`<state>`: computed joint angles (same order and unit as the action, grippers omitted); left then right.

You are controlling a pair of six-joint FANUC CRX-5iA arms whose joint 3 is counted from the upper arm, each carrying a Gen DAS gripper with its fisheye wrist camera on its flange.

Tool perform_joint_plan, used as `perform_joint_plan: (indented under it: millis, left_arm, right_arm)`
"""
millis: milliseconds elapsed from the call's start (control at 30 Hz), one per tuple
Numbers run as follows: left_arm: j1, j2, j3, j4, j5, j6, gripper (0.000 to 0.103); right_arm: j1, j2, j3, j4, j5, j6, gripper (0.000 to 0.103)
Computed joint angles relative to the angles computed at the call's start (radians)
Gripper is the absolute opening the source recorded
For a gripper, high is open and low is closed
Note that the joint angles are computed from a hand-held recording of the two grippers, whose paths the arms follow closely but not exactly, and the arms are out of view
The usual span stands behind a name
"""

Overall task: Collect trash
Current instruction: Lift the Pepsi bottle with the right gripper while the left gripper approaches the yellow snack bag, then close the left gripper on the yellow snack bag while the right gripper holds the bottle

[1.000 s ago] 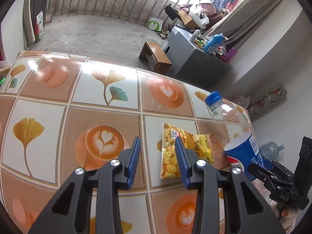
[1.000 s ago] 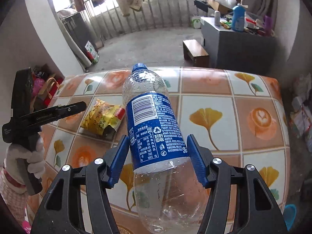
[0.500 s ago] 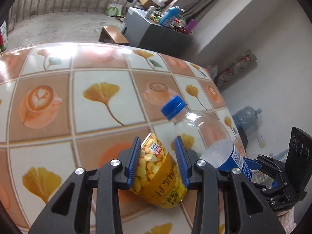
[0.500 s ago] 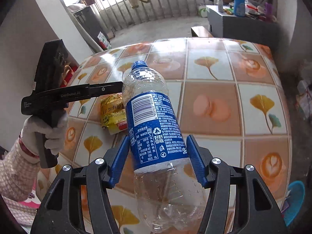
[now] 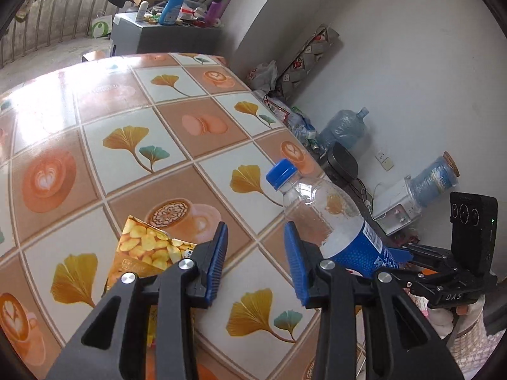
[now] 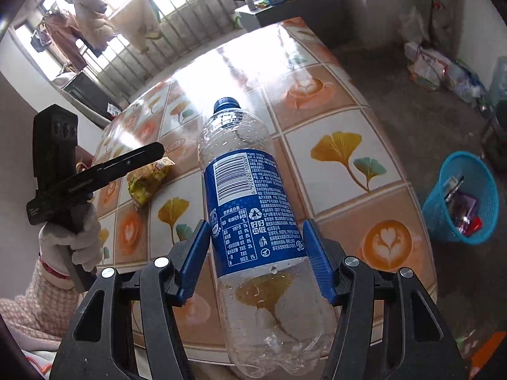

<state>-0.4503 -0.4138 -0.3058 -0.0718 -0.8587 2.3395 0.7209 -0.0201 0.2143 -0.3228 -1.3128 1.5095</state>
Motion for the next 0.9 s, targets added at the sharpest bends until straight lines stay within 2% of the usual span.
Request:
perform_joint_plan:
  millis: [33,100,167,233,333,467,567,633,767,900]
  left_arm:
    - [-0.035,0.000,0.032,-0.069,-0.036,0.049,0.046]
    - [-0.077,0.004,0.082,-0.173,-0.115,0.100,0.059]
    - [-0.114,0.021,0.130,-0.271,-0.225,0.151,0.063]
    - [-0.090,0.022,0.124,-0.268,-0.276,0.178,0.063]
    - [0.012,-0.022,0.027,-0.126,-0.215,0.143,0.063]
    - [0.002,-0.033,-0.008,-0.067,-0.182,0.149,0.063]
    - [-0.003,-0.050,-0.040,0.013,-0.122,0.124,0.063]
    - [-0.043,-0.028,-0.010,-0.018,-0.138,0.154,0.063]
    - [-0.126,0.044,0.092,-0.144,-0.246,0.245,0.063]
    - [-0.145,0.095,0.126,-0.150,-0.269,0.245,0.063]
  right_arm:
    - [0.006,0.002,-0.001,0.004,0.013,-0.009,0.057]
    - [0.008,-0.003,-0.014,0.009,0.040,-0.017,0.057]
    - [0.004,0.001,-0.013,-0.001,0.057,-0.023,0.057]
    - [-0.006,-0.003,-0.021,-0.016,0.072,-0.028,0.057]
    - [-0.016,-0.007,-0.027,-0.020,0.084,-0.040,0.057]
    - [-0.026,-0.019,-0.038,-0.025,0.084,-0.041,0.057]
    - [-0.029,-0.019,-0.037,-0.018,0.084,-0.042,0.057]
    - [-0.031,-0.020,-0.039,-0.018,0.085,-0.044,0.057]
    - [-0.024,-0.018,-0.040,-0.008,0.088,-0.047,0.058]
    - [0.009,-0.026,-0.053,0.046,0.104,-0.065,0.058]
